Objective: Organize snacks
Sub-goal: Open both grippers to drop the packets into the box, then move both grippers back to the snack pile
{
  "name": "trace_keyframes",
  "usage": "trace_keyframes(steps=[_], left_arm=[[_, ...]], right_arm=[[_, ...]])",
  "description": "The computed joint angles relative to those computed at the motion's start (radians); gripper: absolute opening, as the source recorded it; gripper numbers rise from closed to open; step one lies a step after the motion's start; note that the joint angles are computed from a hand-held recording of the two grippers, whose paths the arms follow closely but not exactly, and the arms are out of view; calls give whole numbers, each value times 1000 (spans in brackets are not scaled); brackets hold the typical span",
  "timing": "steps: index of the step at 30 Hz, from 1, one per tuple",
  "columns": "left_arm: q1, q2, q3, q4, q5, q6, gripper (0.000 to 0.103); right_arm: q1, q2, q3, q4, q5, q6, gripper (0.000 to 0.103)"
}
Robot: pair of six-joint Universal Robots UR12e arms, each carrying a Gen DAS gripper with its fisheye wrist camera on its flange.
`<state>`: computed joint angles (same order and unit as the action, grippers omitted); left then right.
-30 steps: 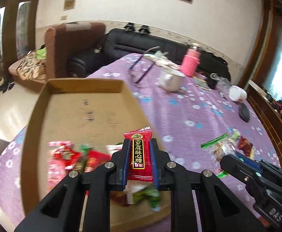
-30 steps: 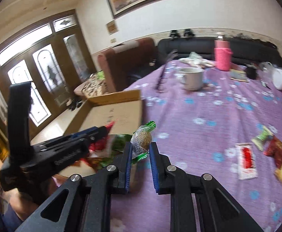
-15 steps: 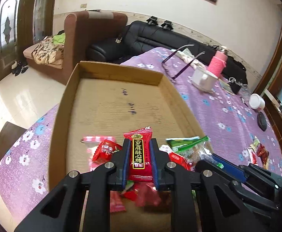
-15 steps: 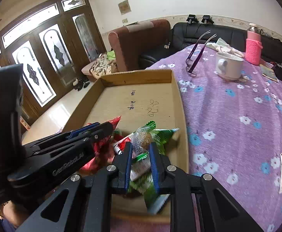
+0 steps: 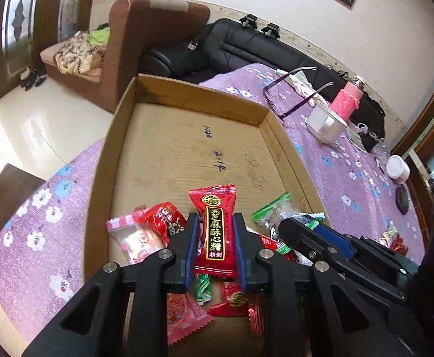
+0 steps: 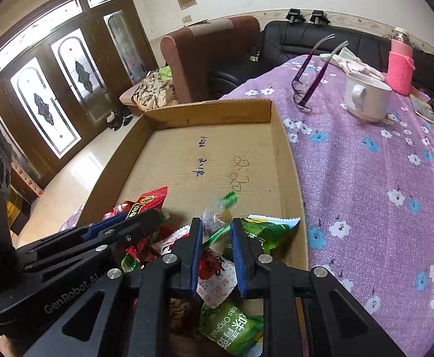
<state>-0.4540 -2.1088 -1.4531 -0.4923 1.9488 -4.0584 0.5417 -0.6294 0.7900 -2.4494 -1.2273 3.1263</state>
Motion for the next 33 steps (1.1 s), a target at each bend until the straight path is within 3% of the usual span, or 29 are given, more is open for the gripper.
trace_keyframes(steps=[5,22,33], left_arm=[[1,2,-9,22,-25,-6,35],[-25,-12,33,20,35,31,42],[-56,-46,111,-6,70,106,42]], right_arm=[[-11,-15,27,-13,26,22,24],[-47,-94,166,-166,86,106,33],[-90,-139,252,-245,113,195,39]])
